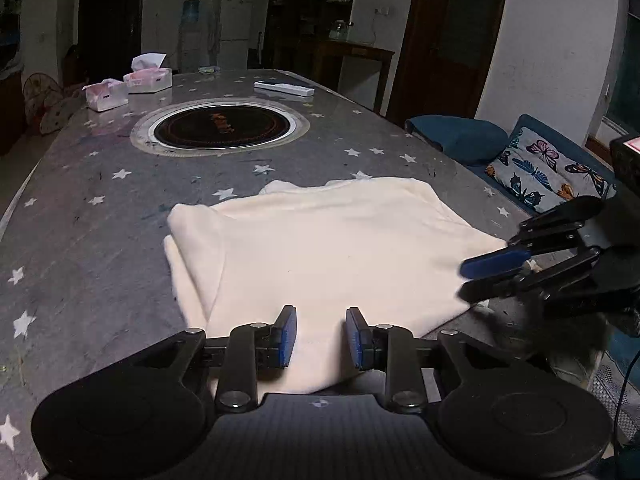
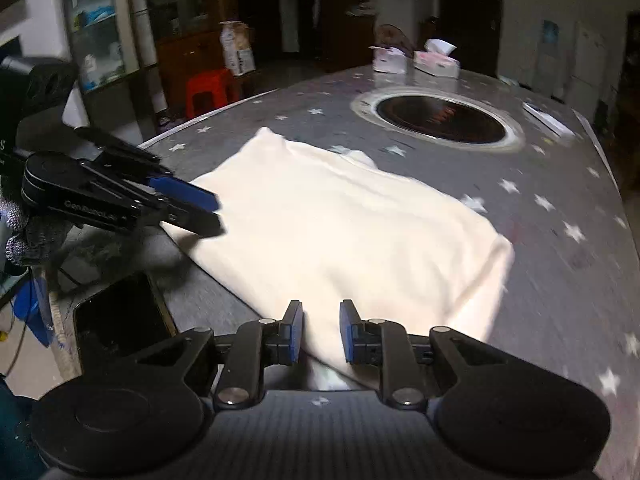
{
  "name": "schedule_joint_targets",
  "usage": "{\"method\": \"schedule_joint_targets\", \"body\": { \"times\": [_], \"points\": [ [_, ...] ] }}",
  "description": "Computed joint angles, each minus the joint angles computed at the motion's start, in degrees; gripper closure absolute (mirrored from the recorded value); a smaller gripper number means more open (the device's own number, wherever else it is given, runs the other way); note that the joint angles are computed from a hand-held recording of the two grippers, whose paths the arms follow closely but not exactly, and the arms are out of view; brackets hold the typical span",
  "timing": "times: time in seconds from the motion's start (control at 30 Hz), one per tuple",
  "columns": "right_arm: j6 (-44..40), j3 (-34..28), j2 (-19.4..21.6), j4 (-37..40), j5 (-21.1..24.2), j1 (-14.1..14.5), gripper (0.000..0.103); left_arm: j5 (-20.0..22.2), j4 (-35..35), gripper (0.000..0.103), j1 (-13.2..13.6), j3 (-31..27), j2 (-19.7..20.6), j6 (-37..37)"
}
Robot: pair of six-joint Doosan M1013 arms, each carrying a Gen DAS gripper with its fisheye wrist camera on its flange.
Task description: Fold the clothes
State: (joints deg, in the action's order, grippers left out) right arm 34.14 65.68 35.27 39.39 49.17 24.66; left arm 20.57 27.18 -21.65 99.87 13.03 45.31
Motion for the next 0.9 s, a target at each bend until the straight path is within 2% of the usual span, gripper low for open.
{"method": "schedule_joint_targets", "body": {
  "times": [0.1,0.17,0.23,0.37,0.4,0.5,0.67,0.77,0.9],
  "points": [
    [1.27,1.19,-0.84,0.88,-1.62,-0.84,0.082,0.22,-0.51,0.074,0.34,-0.14,-0.07,0.46],
    [4.44,0.55,-0.3,-0.6,-0.82,-1.13,0.083,0.83,-2.74,0.074,0.54,-0.48,0.22,2.52],
    [4.18,0.34,-0.29,-0.46,-0.48,-1.26,0.083,0.99,-3.1,0.074,0.57,-0.64,0.18,3.04],
    [2.24,-0.31,-0.24,1.16,-0.57,-1.39,0.081,0.67,0.32,0.074,0.9,-1.55,0.34,-0.57],
    [1.71,-0.75,-0.01,1.98,-1.18,-1.22,0.078,0.57,1.21,0.074,1.13,-1.98,0.6,-1.69],
    [1.85,-2.51,1.24,2.62,-1.94,-0.81,0.077,0.33,2.32,0.074,2.05,-3.46,1.85,-3.37],
    [6.23,-5.91,3.73,0.18,0.76,-0.72,0.076,3.36,1.25,0.074,3.75,-5.56,4.08,-3.42],
    [6.44,-7.13,4.15,-0.39,1.47,-0.88,0.076,2.76,-1.54,0.074,4.7,-5.93,4.14,-2.27],
    [6.64,-10.47,5.79,-1.55,0.38,-0.42,0.076,2.15,0.32,0.074,4.72,-7.32,4.96,-2.95]
  ]
}}
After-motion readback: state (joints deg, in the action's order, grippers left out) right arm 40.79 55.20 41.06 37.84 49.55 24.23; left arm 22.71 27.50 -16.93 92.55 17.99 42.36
